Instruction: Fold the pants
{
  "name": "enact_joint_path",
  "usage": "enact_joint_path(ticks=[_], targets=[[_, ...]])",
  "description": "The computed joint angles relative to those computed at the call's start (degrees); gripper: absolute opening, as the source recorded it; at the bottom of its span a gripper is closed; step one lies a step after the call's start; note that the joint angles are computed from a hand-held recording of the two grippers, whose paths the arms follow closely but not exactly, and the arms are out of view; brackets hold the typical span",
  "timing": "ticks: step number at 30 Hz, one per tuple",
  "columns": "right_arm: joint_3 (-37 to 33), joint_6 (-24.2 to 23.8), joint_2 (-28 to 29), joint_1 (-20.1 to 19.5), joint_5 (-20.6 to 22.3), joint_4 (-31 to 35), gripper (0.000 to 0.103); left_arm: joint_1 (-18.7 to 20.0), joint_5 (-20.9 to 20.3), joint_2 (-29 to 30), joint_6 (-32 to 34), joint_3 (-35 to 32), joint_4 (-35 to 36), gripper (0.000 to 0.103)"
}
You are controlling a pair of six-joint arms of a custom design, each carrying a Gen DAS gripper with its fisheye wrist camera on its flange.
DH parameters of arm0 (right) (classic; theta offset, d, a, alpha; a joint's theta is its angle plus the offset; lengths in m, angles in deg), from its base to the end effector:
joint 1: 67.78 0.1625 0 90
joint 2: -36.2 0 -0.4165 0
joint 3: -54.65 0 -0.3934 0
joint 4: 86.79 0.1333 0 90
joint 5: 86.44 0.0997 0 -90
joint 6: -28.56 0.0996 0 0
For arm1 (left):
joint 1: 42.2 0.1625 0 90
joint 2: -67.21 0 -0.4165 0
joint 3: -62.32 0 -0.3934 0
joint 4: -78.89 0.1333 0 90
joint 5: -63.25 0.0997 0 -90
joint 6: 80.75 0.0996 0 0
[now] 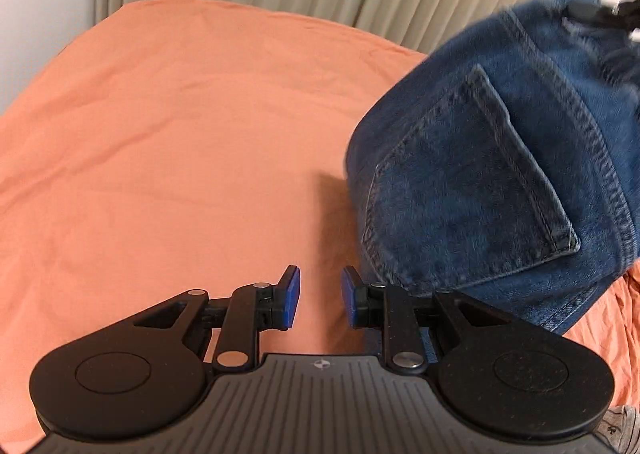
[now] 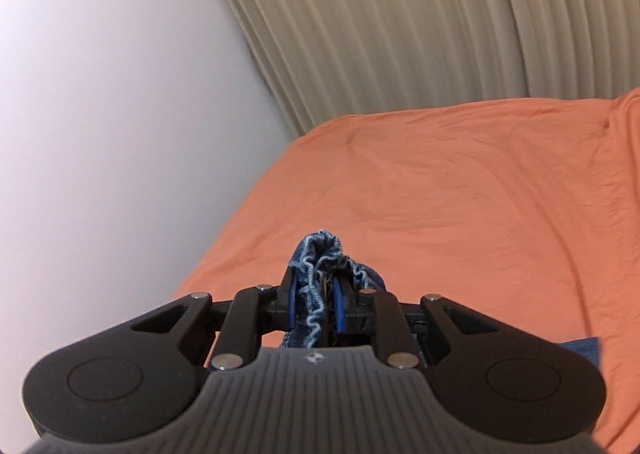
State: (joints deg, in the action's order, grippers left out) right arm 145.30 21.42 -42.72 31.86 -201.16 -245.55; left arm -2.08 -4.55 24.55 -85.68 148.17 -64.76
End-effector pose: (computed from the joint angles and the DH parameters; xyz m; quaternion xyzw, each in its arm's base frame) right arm 0.1901 -0.5716 0.5257 0.0241 -0.8640 0.4703 0.1779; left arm -0.4312 -0.5869 0.1029 0.3574 0.9097 -0.1677 0.1290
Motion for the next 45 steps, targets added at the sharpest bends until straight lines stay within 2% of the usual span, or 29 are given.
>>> enact_joint_path(ticks=[5, 10, 12, 16, 18, 19, 21, 24, 25, 27, 30, 35, 37, 39, 42, 45], targets=[[1.21, 1.27, -4.23, -3.99, -3.73, 5.19, 0.012, 0.11, -3.02, 3.51, 1.71, -3.58, 0.24, 0.028], [9.37, 2.82, -12.55, -12.82, -2.54, 5.18, 0.012, 0.44, -4.33, 7.49, 4.81, -7.42, 2.97, 0.028], [11.59, 3.60, -14.06, -18.29, -0.63, 4.82, 0.012, 0.41, -4.14, 9.57, 5.57, -9.46, 4.04, 0.028], [14.92, 5.56, -14.62, -29.46, 7.36, 2.30, 0.012, 0.57, -4.22, 12.84, 6.65, -13.26, 5.24, 0.028], [13.87, 6.71, -12.06, -32.61, 10.35, 1.08, 0.013, 0.62, -3.80, 14.27, 7.69, -14.92, 5.16, 0.028], [13.75, 6.78, -11.30, -33.26, 10.67, 0.82, 0.013, 0.71, -3.59, 13.57, 8.24, -13.69, 4.51, 0.028], [13.19, 5.59, -10.01, -34.64, 11.75, 0.29, 0.014, 0.90, -3.62, 15.07, 8.78, -15.34, 4.52, 0.028], [14.19, 3.78, -10.10, -35.68, 12.46, -0.30, 0.019, 0.81, -2.72, 17.12, 8.98, -17.81, 4.73, 0.028], [13.14, 4.02, -9.55, -34.99, 12.12, 0.05, 0.020, 0.82, -2.56, 18.05, 9.00, -19.10, 4.98, 0.028], [13.72, 2.79, -10.43, -34.46, 12.00, -0.87, 0.030, 0.88, -2.51, 19.82, 9.60, -21.56, 5.50, 0.028], [15.25, -1.34, -11.54, -32.28, 9.34, -5.26, 0.033, 0.75, -1.80, 21.86, 11.40, -24.38, 6.30, 0.028], [17.19, -6.42, -12.78, -29.48, 7.45, -10.71, 0.032, 0.86, 2.05, 24.70, 13.71, -27.12, 5.76, 0.028], [18.69, -6.63, -13.29, -28.47, 7.38, -12.78, 0.032, 1.25, 5.00, 26.27, 10.32, -29.50, 8.31, 0.028], [20.24, -7.31, -13.68, -27.73, 8.54, -13.97, 0.028, 2.09, 5.42, 27.61, 6.88, -31.87, 10.26, 0.027], [22.45, -9.92, -12.26, -25.63, 4.17, -17.19, 0.028, 2.12, 9.57, 28.55, 7.26, -32.19, 9.70, 0.027], [25.07, -11.13, -10.88, -26.74, 1.22, -21.16, 0.025, 1.98, 10.37, 28.26, 7.48, -31.68, 9.92, 0.027]])
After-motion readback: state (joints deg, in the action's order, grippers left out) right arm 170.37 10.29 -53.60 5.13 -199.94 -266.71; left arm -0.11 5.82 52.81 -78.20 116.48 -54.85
